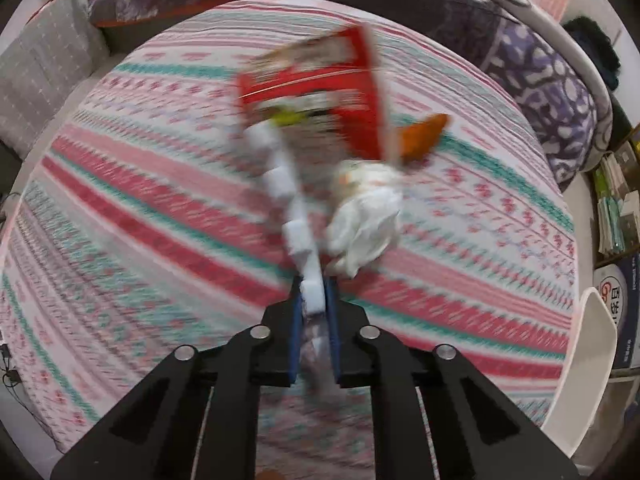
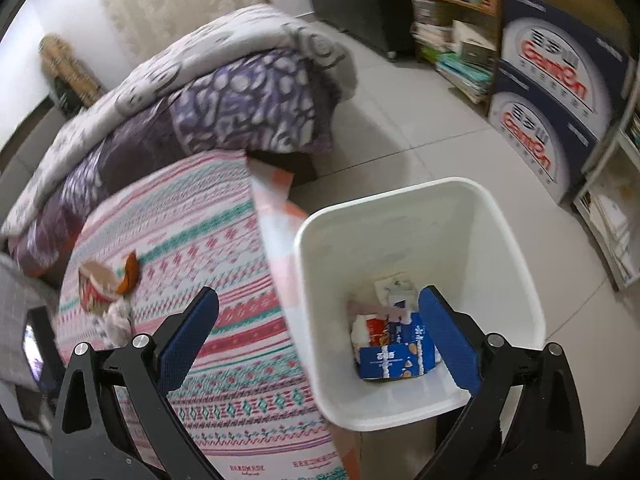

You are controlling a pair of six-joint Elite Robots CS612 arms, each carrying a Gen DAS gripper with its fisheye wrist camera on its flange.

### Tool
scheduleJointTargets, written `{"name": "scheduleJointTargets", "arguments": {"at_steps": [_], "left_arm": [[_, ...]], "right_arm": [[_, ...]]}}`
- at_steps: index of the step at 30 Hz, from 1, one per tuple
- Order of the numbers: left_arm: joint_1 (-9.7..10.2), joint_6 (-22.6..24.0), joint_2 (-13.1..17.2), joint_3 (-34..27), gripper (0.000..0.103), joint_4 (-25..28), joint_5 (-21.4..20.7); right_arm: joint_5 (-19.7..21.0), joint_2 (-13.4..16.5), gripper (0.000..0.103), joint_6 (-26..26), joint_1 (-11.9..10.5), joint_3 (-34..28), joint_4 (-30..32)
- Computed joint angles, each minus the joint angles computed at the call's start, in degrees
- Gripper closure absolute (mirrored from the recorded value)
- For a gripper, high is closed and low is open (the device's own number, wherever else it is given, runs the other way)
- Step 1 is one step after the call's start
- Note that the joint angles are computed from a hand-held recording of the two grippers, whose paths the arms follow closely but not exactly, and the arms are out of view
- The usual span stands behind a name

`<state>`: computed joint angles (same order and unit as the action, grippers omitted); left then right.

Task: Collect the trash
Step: 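Grasp a white foam strip with left gripper while right gripper grasps the crumpled white tissue, then carry both to the bin and open right gripper to drop the tissue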

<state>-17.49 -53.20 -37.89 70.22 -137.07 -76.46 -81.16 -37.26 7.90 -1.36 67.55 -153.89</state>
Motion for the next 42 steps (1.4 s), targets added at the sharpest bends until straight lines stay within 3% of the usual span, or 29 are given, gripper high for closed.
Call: {"name": "scheduleJointTargets", "arguments": {"at_steps": [12, 19, 25, 30, 31, 33, 34, 35, 36, 42], "left_arm": [[2.12, -2.17, -8.49, 12.1, 0.093, -13.0, 5.17], [3.34, -4.87, -10.94, 14.96, 0.093, -20.36, 7.28], [4.01, -6.14, -11.37, 15.82, 0.093, -20.39, 7.92], [4.56, -7.01, -11.32, 16.32, 0.093, -20.3, 6.81], [4.6, -7.03, -11.29, 16.34, 0.093, -20.29, 6.7], [4.55, -6.97, -11.29, 16.32, 0.093, -20.0, 6.95], [4.51, -6.83, -11.27, 16.31, 0.093, -19.91, 7.2], [4.39, -6.58, -11.28, 16.27, 0.093, -19.67, 7.75], [4.3, -6.48, -11.29, 16.25, 0.093, -19.53, 8.13], [3.9, -6.08, -11.41, 16.28, 0.093, -19.87, 9.96]], "right_arm": [[2.44, 1.55, 0.007, -14.23, 5.2, -0.92, -1.35], [5.48, 5.39, 0.007, -13.11, 9.75, -6.23, 3.36], [3.87, 8.91, 0.007, -13.22, 12.39, -12.03, 8.31], [2.59, 11.01, 0.008, -15.25, 13.35, -15.48, 10.66], [2.33, 11.39, 0.01, -16.36, 13.52, -16.23, 11.43], [2.63, 11.79, 0.034, -17.64, 13.53, -17.15, 13.36], [2.1, 11.79, 0.039, -18.0, 13.56, -17.27, 13.39], [3.06, 11.67, 0.061, -18.26, 13.37, -17.14, 13.08], [5.57, 11.59, 0.072, -18.42, 12.92, -17.58, 14.88], [9.45, 8.75, 0.073, -15.2, 11.41, -14.09, 10.67]]}}
